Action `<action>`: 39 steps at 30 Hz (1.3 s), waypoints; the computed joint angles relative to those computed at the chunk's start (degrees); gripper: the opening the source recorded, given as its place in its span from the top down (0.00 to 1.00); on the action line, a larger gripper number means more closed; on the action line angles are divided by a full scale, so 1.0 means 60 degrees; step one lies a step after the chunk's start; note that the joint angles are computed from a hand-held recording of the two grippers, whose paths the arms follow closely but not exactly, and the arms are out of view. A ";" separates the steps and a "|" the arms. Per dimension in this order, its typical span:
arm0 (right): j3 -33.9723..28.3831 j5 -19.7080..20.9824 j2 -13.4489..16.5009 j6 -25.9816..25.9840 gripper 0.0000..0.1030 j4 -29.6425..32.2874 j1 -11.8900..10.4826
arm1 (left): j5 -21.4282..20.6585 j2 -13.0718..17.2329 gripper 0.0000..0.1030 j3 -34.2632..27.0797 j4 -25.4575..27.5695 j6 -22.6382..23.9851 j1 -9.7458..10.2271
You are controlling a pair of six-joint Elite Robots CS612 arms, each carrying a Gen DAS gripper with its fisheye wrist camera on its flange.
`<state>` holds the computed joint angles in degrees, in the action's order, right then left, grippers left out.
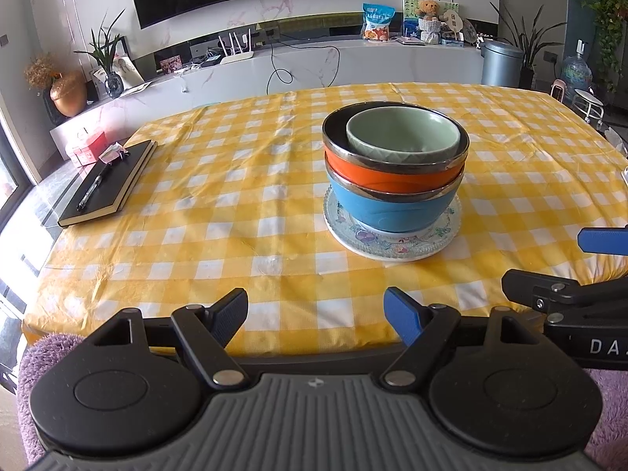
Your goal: Organize plates and bowls
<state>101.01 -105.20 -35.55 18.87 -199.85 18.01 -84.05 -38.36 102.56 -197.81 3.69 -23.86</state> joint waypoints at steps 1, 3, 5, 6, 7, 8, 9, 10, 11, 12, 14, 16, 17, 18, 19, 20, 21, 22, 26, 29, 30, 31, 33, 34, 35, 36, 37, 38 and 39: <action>-0.0005 -0.0014 0.0005 -0.0009 0.15 -0.0015 0.0003 | 0.0009 -0.0003 0.10 0.0000 -0.0005 0.0010 -0.0003; -0.0008 -0.0033 0.0012 -0.0018 0.15 -0.0054 0.0004 | 0.0027 -0.0004 0.10 0.0011 -0.0032 0.0027 -0.0011; -0.0009 -0.0039 0.0018 -0.0022 0.15 -0.0089 0.0003 | 0.0033 -0.0006 0.10 0.0013 -0.0039 0.0031 -0.0013; -0.0009 -0.0045 0.0020 -0.0023 0.15 -0.0096 0.0005 | 0.0035 -0.0005 0.10 0.0014 -0.0045 0.0038 -0.0011; -0.0007 -0.0039 0.0018 -0.0021 0.15 -0.0095 0.0003 | 0.0037 -0.0006 0.10 0.0017 -0.0041 0.0035 -0.0012; -0.0007 -0.0039 0.0018 -0.0021 0.15 -0.0095 0.0003 | 0.0031 -0.0005 0.10 0.0017 -0.0052 0.0034 -0.0013; -0.0008 -0.0031 0.0017 -0.0013 0.15 -0.0090 0.0000 | 0.0031 -0.0005 0.10 0.0017 -0.0052 0.0034 -0.0013; -0.0008 -0.0051 0.0016 -0.0002 0.15 -0.0085 0.0004 | 0.0037 -0.0002 0.10 0.0015 -0.0053 0.0028 -0.0015; -0.0007 -0.0061 0.0019 -0.0005 0.15 -0.0097 0.0007 | 0.0033 -0.0002 0.10 0.0016 -0.0055 0.0031 -0.0014; 0.0000 -0.0065 0.0020 0.0002 0.15 -0.0118 0.0011 | 0.0017 -0.0001 0.10 0.0014 -0.0054 0.0044 -0.0010; 0.0007 -0.0080 0.0021 0.0017 0.15 -0.0142 0.0020 | -0.0002 -0.0006 0.10 0.0035 -0.0075 0.0061 -0.0015; 0.0010 -0.0090 0.0022 0.0025 0.15 -0.0152 0.0027 | -0.0017 -0.0010 0.10 0.0051 -0.0104 0.0081 -0.0022; 0.0010 -0.0089 0.0023 0.0026 0.15 -0.0155 0.0030 | -0.0017 -0.0011 0.10 0.0057 -0.0113 0.0083 -0.0023; 0.0012 -0.0087 0.0022 0.0022 0.15 -0.0157 0.0029 | -0.0006 -0.0011 0.10 0.0057 -0.0116 0.0080 -0.0024; 0.0011 -0.0085 0.0022 0.0022 0.15 -0.0158 0.0026 | 0.0001 -0.0011 0.10 0.0063 -0.0129 0.0075 -0.0026; 0.0012 -0.0082 0.0022 0.0022 0.15 -0.0162 0.0027 | 0.0002 -0.0012 0.10 0.0065 -0.0129 0.0063 -0.0025; 0.0010 -0.0088 0.0023 0.0023 0.15 -0.0156 0.0027 | 0.0001 -0.0016 0.10 0.0077 -0.0139 0.0044 -0.0027; 0.0010 -0.0088 0.0023 0.0023 0.15 -0.0156 0.0027 | 0.0000 -0.0020 0.10 0.0079 -0.0139 0.0032 -0.0026; 0.0017 -0.0076 0.0021 0.0048 0.15 -0.0143 0.0032 | 0.0006 -0.0018 0.10 0.0093 -0.0189 0.0030 -0.0027; 0.0029 -0.0063 0.0017 0.0086 0.15 -0.0148 0.0043 | -0.0002 -0.0019 0.10 0.0099 -0.0206 0.0030 -0.0025; 0.0034 -0.0069 0.0018 0.0093 0.15 -0.0163 0.0047 | 0.0000 -0.0021 0.10 0.0105 -0.0220 0.0037 -0.0025; 0.0036 -0.0071 0.0020 0.0099 0.15 -0.0173 0.0049 | 0.0005 -0.0023 0.10 0.0108 -0.0227 0.0045 -0.0029; 0.0050 -0.0067 0.0021 0.0123 0.15 -0.0194 0.0046 | 0.0002 -0.0024 0.10 0.0115 -0.0247 0.0061 -0.0031; 0.0053 -0.0062 0.0020 0.0135 0.15 -0.0197 0.0044 | -0.0002 -0.0024 0.10 0.0121 -0.0258 0.0069 -0.0031; 0.0058 -0.0054 0.0020 0.0149 0.15 -0.0198 0.0042 | -0.0004 -0.0024 0.10 0.0124 -0.0265 0.0080 -0.0030; 0.0061 -0.0041 0.0017 0.0165 0.15 -0.0195 0.0035 | -0.0002 -0.0025 0.10 0.0127 -0.0273 0.0089 -0.0031; 0.0061 -0.0036 0.0018 0.0181 0.15 -0.0191 0.0034 | -0.0003 -0.0021 0.10 0.0127 -0.0282 0.0094 -0.0031; 0.0070 -0.0026 0.0017 0.0193 0.15 -0.0197 0.0031 | -0.0003 -0.0021 0.10 0.0127 -0.0282 0.0094 -0.0031; 0.0075 -0.0014 0.0016 0.0202 0.15 -0.0202 0.0029 | 0.0003 -0.0023 0.10 0.0129 -0.0279 0.0091 -0.0032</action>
<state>101.46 -105.29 -35.45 20.09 -201.06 18.18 -84.03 -38.50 103.33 -199.49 4.24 -24.05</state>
